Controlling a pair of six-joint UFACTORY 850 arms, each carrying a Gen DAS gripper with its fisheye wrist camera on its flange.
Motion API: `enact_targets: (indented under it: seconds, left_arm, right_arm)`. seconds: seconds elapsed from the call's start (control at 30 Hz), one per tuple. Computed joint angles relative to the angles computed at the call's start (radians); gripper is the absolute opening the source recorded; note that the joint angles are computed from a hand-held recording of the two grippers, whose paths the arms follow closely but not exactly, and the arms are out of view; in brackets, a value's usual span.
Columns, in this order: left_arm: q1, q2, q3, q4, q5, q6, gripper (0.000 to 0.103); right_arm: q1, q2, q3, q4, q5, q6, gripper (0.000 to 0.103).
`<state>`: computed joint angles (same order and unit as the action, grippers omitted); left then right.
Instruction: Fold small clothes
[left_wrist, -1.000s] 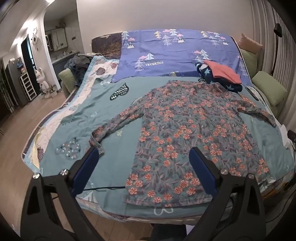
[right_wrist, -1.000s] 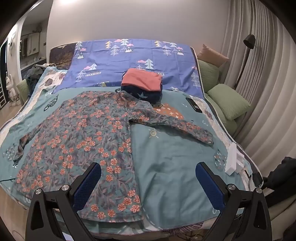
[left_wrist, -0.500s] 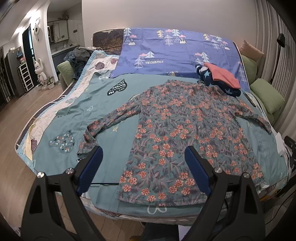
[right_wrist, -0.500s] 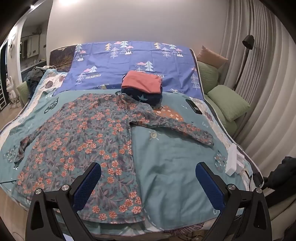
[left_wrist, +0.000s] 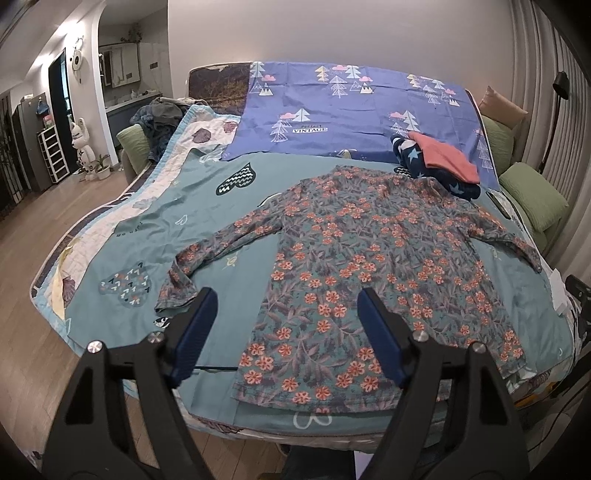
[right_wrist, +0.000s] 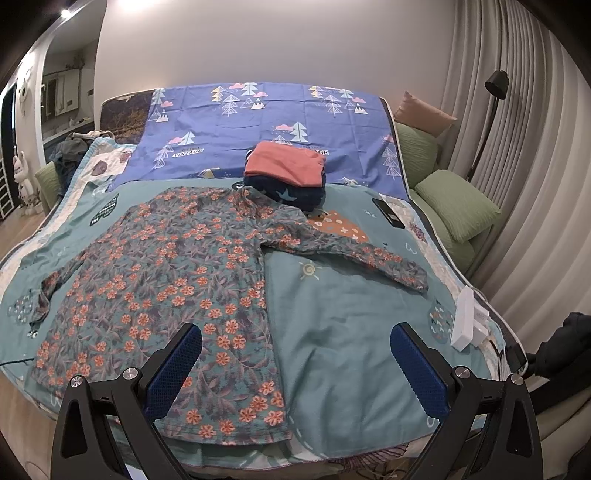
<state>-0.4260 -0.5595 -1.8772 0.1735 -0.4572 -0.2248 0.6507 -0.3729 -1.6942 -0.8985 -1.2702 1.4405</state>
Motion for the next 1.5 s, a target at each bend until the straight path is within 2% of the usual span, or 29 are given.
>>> enact_targets:
  seconds: [0.1,0.2,0.47,0.53,0.67,0.73,0.87,0.9,0.93,1.0,1.07,1.2,1.27,1.37,1.4,1.5]
  left_arm:
    - [-0.002,0.0,0.0,0.008,-0.003,-0.012,0.079]
    - [-0.005,0.002,0.001,0.083,-0.014,-0.093,0.072]
    - [0.014,0.009,0.016,-0.009,0.002,-0.062,0.067]
    - [0.014,0.003,0.009,-0.025,-0.011,-0.05,0.057]
    - [0.006,0.013,0.034,0.0,0.016,-0.03,0.05]
    - [0.001,0.017,0.042,0.012,0.023,-0.025,0.042]
    - [0.003,0.026,0.057,0.005,0.045,-0.026,0.036]
    - [0.003,0.028,0.061,0.013,0.05,-0.035,0.027]
    - [-0.001,0.033,0.07,0.056,0.062,-0.063,0.022]
    - [-0.003,0.04,0.083,0.064,0.085,-0.029,0.022]
    - [-0.006,0.04,0.083,0.013,0.082,0.074,0.022]
    - [-0.002,0.058,0.112,-0.006,0.128,0.072,0.022]
    - [-0.003,0.055,0.105,-0.004,0.112,0.067,0.022]
    - [0.005,0.033,0.064,-0.064,0.031,0.083,0.022]
    - [0.007,0.031,0.063,-0.081,0.029,0.091,0.021]
    - [-0.005,0.033,0.07,0.043,0.032,0.018,0.02]
  right_arm:
    - [0.0,-0.004,-0.005,0.0,-0.005,-0.004,0.103]
    - [0.003,-0.009,-0.011,-0.001,-0.01,-0.006,0.103]
    - [0.005,-0.01,-0.012,-0.007,-0.012,-0.005,0.103]
    - [0.004,-0.009,-0.012,-0.004,-0.01,-0.005,0.103]
    - [0.008,-0.01,-0.017,-0.004,-0.012,-0.012,0.103]
    - [0.008,-0.011,-0.018,-0.004,-0.013,-0.015,0.103]
    - [0.008,-0.014,-0.022,-0.003,-0.013,-0.014,0.103]
    - [0.008,-0.015,-0.023,-0.002,-0.013,-0.014,0.103]
    - [0.008,-0.015,-0.022,-0.002,-0.013,-0.015,0.103]
    - [0.008,-0.013,-0.02,-0.003,-0.012,-0.014,0.103]
    - [0.008,-0.013,-0.02,-0.002,-0.012,-0.014,0.103]
    - [0.007,-0.009,-0.012,0.002,0.0,-0.011,0.103]
    - [0.008,-0.012,-0.013,0.003,0.0,-0.011,0.103]
    - [0.007,-0.016,-0.015,0.006,-0.001,-0.014,0.103]
    - [0.007,-0.016,-0.015,0.005,-0.002,-0.014,0.103]
    - [0.008,-0.016,-0.012,0.001,-0.001,-0.005,0.103]
